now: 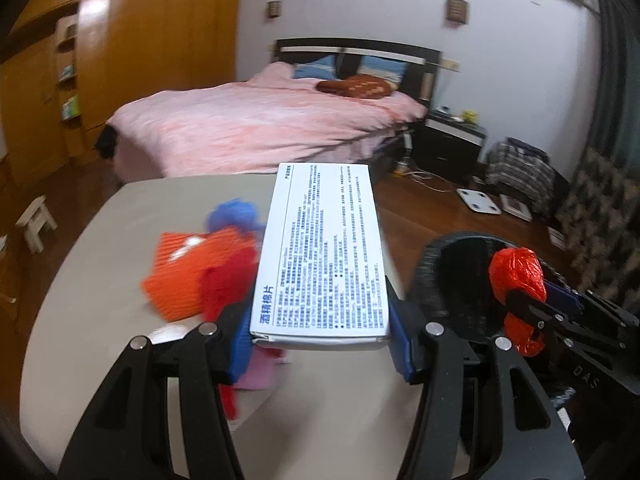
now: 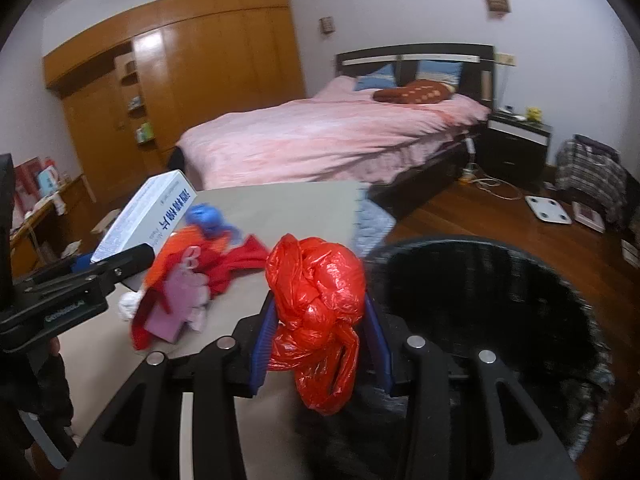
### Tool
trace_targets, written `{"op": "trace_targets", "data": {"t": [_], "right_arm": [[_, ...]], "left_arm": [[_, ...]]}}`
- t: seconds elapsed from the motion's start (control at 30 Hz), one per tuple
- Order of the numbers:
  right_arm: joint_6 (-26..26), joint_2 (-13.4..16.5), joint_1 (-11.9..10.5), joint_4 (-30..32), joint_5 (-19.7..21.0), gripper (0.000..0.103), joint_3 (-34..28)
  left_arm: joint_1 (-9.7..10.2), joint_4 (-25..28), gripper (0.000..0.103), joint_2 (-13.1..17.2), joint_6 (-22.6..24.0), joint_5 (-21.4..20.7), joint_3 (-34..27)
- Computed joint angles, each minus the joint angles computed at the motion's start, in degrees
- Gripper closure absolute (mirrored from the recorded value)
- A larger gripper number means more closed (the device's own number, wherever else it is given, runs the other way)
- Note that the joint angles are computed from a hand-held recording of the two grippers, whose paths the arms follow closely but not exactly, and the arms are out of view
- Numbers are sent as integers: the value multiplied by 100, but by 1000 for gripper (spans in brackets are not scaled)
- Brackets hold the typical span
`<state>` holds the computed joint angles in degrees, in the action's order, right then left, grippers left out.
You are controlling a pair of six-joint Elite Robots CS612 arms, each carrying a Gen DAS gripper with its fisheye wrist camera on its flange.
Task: Collect trash
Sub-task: 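Carry the red bag and white box over the bin and release both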
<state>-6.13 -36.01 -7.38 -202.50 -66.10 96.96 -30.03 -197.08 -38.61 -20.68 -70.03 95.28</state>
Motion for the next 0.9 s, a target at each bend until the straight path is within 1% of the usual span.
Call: {"op": "trace_targets", "data": {"t": [0.2,0.37,0.6,0.7,0.73,0.77,0.83,0.87,0.9], "right_arm": [[170,-40,-230,-167,-408,61,138],[270,-40,-364,-251,-706,61,187],[402,-15,-471,-294,-925,60,168],[438,0,-509,-285,-970,58,167],[450,4,-511,-293,-1029,53,170],[461,10,-512,-291,-1064,51,162],[487,16,-519,-348,-1153,36,181],[508,21,-517,-413,-1216,33,188],[508,24,-513,-442,-1246,25,185]], "left_arm": [[-164,75,49,185,374,-474,-341],[-244,199,49,361,600,-811,-675],[-338,415,49,562,687,-1144,-1088],[-330,489,48,627,719,-1402,-1208],[-316,506,46,646,724,-1524,-1240],[-308,515,38,650,725,-1562,-1248],[-294,464,30,668,720,-1594,-1250],[-286,433,29,664,720,-1572,-1233],[-276,396,28,651,724,-1508,-1200]]}}
